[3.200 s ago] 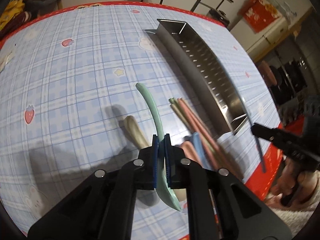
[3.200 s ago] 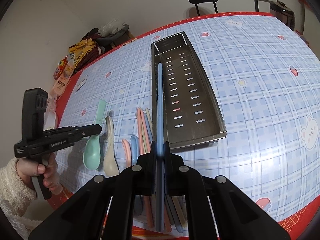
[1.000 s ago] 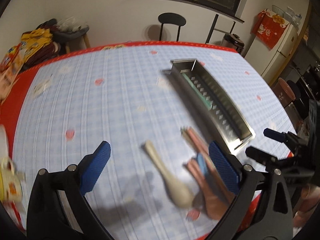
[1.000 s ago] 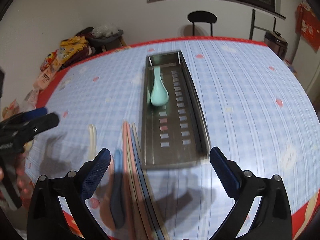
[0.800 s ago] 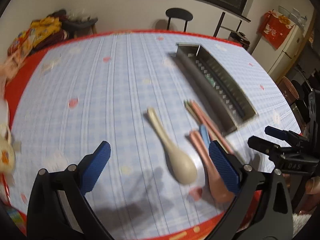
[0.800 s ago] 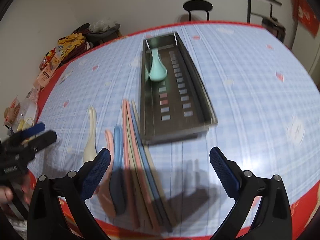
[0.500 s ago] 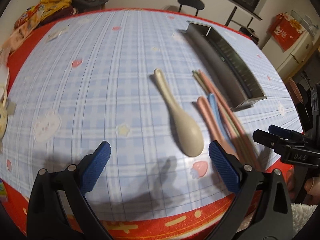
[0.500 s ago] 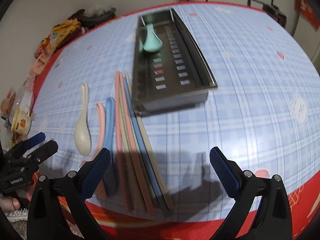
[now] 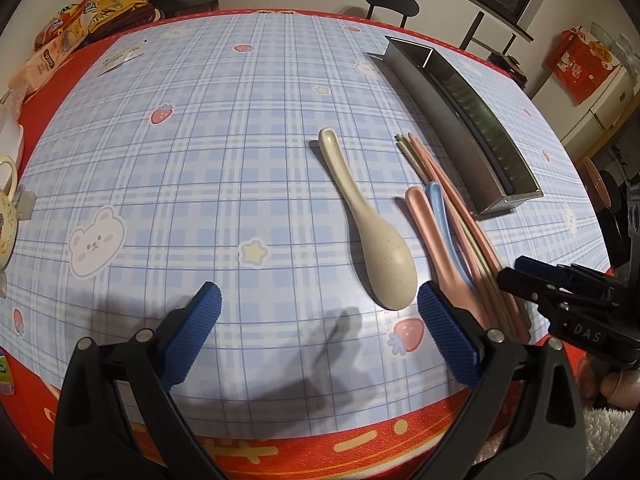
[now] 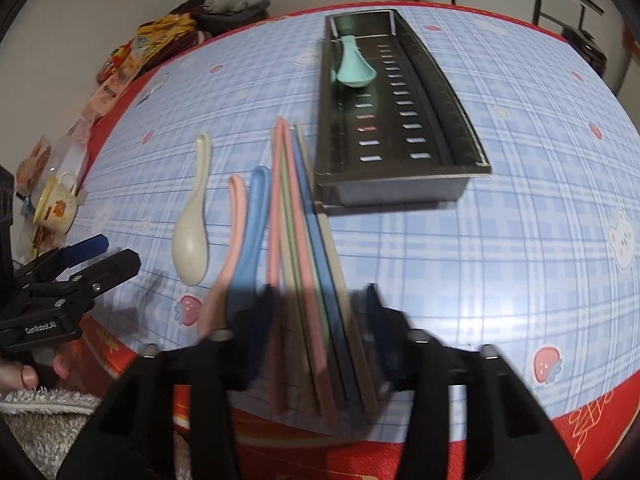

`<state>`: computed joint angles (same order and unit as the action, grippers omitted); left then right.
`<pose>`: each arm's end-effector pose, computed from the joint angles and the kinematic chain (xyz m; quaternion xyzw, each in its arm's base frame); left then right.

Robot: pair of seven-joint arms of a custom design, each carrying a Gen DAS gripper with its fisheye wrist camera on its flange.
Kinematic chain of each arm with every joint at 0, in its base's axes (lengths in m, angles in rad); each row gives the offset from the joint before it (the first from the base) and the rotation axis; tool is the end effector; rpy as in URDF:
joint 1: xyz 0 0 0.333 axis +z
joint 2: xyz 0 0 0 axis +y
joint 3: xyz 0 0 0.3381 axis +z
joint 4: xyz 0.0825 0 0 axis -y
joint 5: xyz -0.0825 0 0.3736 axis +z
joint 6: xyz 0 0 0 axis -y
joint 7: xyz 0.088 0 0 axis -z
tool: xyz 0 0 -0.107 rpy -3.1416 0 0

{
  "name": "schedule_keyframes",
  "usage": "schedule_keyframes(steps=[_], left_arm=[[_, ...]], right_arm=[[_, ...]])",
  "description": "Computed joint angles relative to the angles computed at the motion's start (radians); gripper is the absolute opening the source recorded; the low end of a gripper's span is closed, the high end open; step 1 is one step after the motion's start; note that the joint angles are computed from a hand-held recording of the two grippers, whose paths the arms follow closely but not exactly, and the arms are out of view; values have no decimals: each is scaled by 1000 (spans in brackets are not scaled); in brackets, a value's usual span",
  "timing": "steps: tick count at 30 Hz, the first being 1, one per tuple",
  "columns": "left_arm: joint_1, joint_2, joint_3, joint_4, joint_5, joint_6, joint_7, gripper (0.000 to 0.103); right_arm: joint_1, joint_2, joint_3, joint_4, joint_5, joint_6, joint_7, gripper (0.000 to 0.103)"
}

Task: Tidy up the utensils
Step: 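Grasp a pink chopstick with the right tool while the left tool approaches the beige spoon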

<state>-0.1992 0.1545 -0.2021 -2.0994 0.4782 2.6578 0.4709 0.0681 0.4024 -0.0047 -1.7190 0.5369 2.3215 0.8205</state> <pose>0.5453 -0.2411 0.4185 -0.7891 0.5651 -0.1941 0.1426 0.6767 0.0527 0.4014 -0.8324 0.5037 0.0027 0.2312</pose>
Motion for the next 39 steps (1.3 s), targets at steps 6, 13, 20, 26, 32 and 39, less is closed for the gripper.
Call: schedule_keyframes(steps=[6, 13, 20, 26, 32, 39], left_arm=[[-1, 7, -3, 9, -1, -6, 13, 97], [-1, 10, -3, 7, -3, 8, 20, 97], [7, 25, -7, 17, -27, 33, 51, 96], [17, 45, -18, 29, -73, 48, 107, 89], [30, 73, -27, 53, -131, 59, 171, 80], [40, 116, -32, 82, -173, 74, 204, 76]], right_arm=[[3, 25, 15, 35, 11, -1, -52, 14], [15, 53, 14, 63, -2, 5, -49, 14], [9, 54, 19, 71, 5, -40, -50, 8], [-1, 45, 20, 61, 30, -64, -57, 8], [-4, 44, 20, 60, 42, -81, -51, 7], [0, 44, 17, 61, 40, -81, -47, 7]])
